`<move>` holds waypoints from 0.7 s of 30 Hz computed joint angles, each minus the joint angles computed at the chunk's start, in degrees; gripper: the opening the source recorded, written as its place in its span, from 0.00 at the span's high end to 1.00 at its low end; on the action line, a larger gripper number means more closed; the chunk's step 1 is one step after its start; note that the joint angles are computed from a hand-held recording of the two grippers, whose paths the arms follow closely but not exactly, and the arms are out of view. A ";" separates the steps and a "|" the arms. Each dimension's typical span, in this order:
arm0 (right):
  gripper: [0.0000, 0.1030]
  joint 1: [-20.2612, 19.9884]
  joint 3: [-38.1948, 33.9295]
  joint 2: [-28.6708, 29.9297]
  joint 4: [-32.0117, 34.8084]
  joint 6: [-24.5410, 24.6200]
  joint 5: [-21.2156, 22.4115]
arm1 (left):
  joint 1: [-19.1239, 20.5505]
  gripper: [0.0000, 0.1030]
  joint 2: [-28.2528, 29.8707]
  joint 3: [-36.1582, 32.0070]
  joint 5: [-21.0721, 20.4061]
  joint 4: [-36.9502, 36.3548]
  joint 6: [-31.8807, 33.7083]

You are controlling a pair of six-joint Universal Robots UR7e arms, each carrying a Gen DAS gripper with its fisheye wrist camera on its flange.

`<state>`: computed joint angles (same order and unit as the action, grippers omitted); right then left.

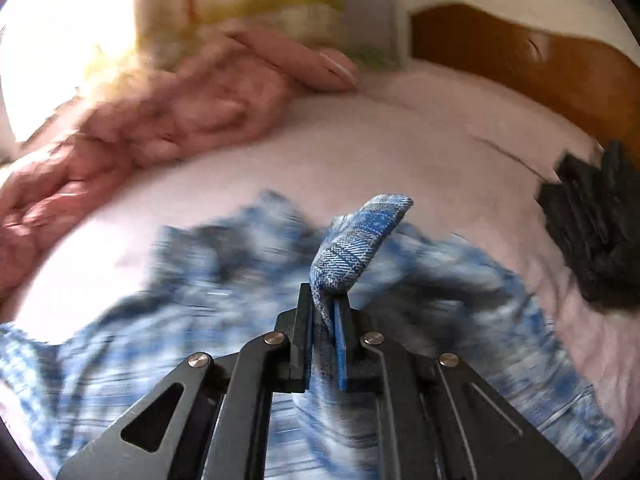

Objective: Fold large clothes

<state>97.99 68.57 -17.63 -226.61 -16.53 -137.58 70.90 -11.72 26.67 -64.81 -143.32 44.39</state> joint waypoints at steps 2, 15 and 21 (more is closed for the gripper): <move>0.31 0.08 -0.45 0.27 0.88 -0.11 -0.20 | 0.90 0.91 -1.32 1.14 1.23 -6.57 2.23; 0.30 1.79 -11.93 8.21 7.34 -9.76 -3.07 | 9.14 0.91 -1.22 -5.01 7.01 -9.88 1.01; 0.30 2.44 -16.72 11.60 10.69 -14.51 -3.91 | 10.41 0.49 -8.68 7.64 2.91 -15.77 -0.65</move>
